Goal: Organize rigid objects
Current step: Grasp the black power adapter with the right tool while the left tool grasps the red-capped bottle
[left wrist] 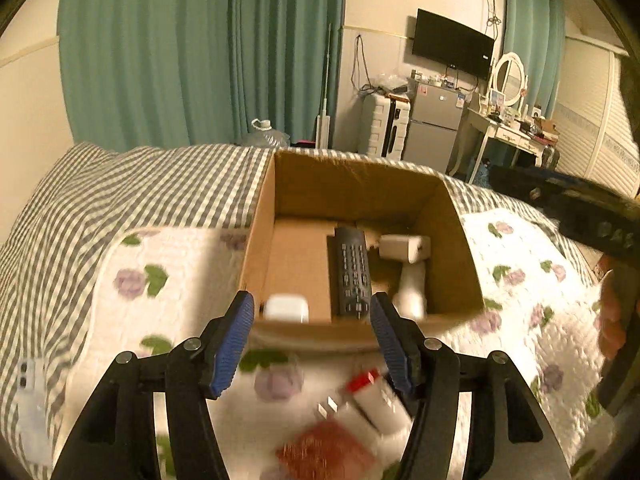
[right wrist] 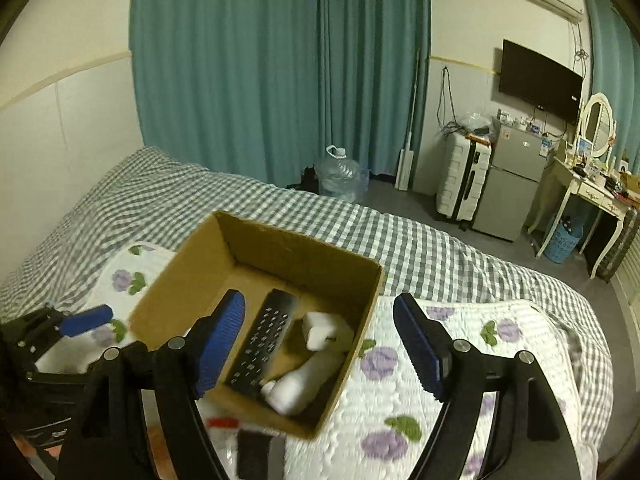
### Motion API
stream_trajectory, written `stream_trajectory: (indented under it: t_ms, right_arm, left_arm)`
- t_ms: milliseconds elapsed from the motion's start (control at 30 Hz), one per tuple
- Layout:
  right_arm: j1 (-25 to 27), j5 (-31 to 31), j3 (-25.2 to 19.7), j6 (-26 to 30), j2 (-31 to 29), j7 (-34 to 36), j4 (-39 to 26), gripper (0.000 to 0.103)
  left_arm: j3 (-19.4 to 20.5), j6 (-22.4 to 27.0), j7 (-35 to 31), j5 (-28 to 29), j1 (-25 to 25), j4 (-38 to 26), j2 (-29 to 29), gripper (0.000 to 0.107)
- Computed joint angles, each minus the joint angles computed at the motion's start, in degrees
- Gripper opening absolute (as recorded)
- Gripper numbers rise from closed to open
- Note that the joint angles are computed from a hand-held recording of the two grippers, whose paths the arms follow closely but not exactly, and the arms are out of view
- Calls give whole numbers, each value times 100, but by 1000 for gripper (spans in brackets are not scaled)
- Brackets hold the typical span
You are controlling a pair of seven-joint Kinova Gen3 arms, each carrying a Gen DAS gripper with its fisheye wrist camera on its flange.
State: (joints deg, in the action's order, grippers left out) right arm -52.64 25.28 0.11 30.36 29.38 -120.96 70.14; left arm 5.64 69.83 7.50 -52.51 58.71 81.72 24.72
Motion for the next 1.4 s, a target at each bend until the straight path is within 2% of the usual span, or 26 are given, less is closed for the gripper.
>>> stream_trajectory:
  t_ms: [100,167,233,400,533,633,900,1033,1133,1167,1200,1233,1400]
  right_arm:
    - [-432,326,349,-139,-369,-387,572,79]
    - [-539,648,282,-173,-554,-737,956,81]
    - [-483,680,112,-217,-624,-864,1252,81]
    - [-415,669,-172,-113,-421,-891,1646,81]
    - [-229,409,-437,-94,-140,-505,1684,81]
    - [-208,242,-469,-3,48,-210,1618,80]
    - [85,-591,-638,234,603,619,1140,60]
    - [-25,-722,-438,283,642,602,1112,60]
    - [-408,-430,-85,354,649,252,1128,58]
    - [-516,-301,-20,402,696,189,1087,54]
    - [-526,-265,-37,463,747,196,1019,51]
    - [-439,-322,-151,480,829,255,939,42]
    - [-267,-410,-246,167,750,244,1114,40]
  left_arm:
    - [68,207,94,138,133,-4,44,64]
    - [102,407,135,260,234,-99,169,64]
    - [98,510,158,342,317,-154,275,64]
    - [82,371,348,656,381,-44,465,64]
    - [65,194,287,956,311,5,632,64]
    - [23,119,191,1208,224,1,717,64]
    - [-96,-182,145,1385,142,130,731,64]
    - [-140,-313,234,1386,138,220,685,64]
    - [-145,-313,253,1379,144,215,695,64]
    - [-147,-306,252,1375,147,211,701,64]
    - [-148,-301,249,1375,147,209,706,64]
    - [-145,-288,243,1379,150,199,712,64]
    - [-143,-193,229,1365,189,118,736,64]
